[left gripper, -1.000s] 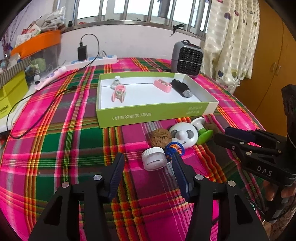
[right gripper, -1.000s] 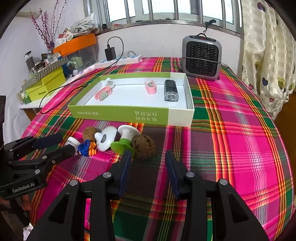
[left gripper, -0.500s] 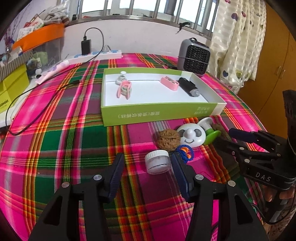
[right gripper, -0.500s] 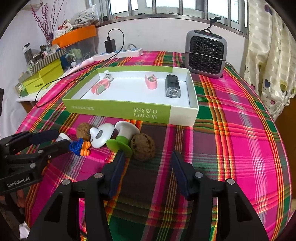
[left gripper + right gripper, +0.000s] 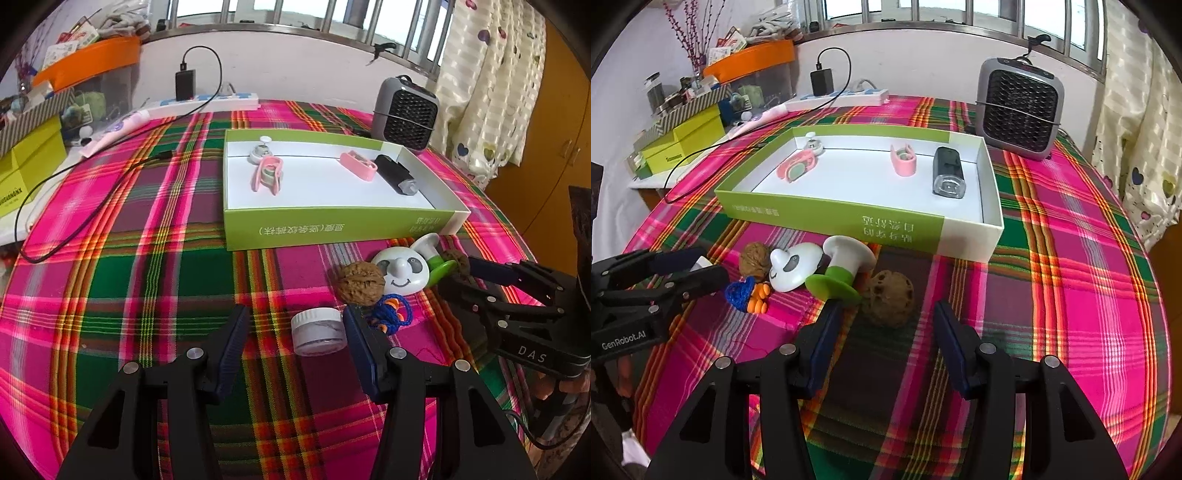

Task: Organize objects
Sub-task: 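Move the left gripper toward the white round jar while the right approaches a walnut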

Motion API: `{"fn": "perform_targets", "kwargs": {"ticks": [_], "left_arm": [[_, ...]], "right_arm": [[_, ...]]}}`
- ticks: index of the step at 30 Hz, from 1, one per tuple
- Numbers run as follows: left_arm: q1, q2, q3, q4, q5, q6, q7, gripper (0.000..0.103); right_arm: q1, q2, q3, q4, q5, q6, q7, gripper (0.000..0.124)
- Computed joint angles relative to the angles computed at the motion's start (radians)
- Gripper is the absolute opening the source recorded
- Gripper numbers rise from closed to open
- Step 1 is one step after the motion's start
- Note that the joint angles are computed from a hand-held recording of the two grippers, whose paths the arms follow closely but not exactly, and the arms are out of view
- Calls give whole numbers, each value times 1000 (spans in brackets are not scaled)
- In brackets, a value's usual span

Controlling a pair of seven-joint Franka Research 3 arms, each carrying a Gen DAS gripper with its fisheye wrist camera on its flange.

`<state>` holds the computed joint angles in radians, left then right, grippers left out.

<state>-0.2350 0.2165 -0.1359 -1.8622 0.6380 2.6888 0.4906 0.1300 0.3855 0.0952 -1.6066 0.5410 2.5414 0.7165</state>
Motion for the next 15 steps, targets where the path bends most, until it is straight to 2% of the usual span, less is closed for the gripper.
{"fn": "perform_targets", "kwargs": {"ticks": [6, 9, 15], "left_arm": [[1, -2, 1, -3, 3, -3, -1, 52], [0, -1, 1, -1, 6, -8, -3, 52], [-3, -1, 1, 4, 13, -20, -8, 52]], "right_arm": [[-7, 10, 4, 17, 2, -16, -24, 53], [-12, 13, 5, 23, 9, -22, -35, 43], [-17, 17, 3, 31, 16, -36, -44, 36]]}}
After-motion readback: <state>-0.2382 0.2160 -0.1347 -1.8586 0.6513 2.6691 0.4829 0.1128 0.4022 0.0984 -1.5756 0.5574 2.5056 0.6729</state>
